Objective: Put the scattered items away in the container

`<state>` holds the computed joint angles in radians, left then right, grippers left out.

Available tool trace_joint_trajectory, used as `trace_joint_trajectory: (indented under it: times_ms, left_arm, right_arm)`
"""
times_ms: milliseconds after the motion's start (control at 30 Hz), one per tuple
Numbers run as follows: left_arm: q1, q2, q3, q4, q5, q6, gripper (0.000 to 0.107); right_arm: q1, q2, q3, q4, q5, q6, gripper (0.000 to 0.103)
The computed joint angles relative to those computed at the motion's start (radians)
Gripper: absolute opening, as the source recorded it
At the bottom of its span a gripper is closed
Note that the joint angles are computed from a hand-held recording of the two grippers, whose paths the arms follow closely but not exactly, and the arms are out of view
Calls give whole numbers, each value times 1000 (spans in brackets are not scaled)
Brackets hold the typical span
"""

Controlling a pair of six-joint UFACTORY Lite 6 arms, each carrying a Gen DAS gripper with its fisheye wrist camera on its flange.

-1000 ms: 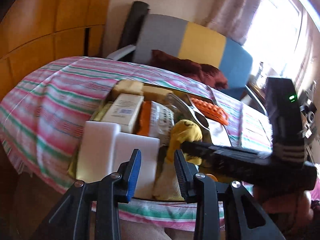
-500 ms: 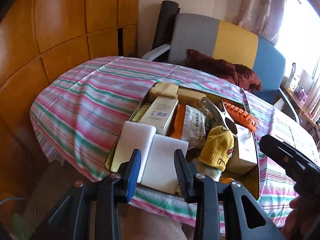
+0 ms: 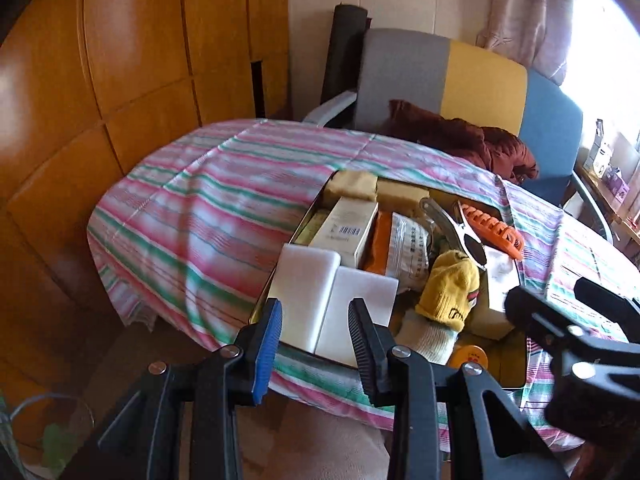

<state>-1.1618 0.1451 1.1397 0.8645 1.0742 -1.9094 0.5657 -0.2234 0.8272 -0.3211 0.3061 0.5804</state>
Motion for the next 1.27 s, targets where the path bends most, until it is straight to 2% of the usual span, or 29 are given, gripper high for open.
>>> trace_joint_trajectory:
  times_ms: [133, 367, 633, 1000, 1267]
  left_arm:
    - [-11, -10, -6, 23, 22, -24, 35]
    - [-27, 26, 40, 44, 70, 0, 35]
    - [-31, 28, 44, 37, 83, -12, 34]
    - [-16, 7, 22, 7, 73, -28, 34]
    - [-51, 29, 32, 55, 164, -84, 34]
  right_arm:
    - [26, 13, 10, -109, 21, 125, 103]
    - [9, 33, 28, -45, 40, 95, 103]
    - [43, 41, 38, -153, 55, 198, 103]
    - [38, 46, 36, -136, 50, 182, 103]
    - [30, 40, 23, -123, 38, 179, 103]
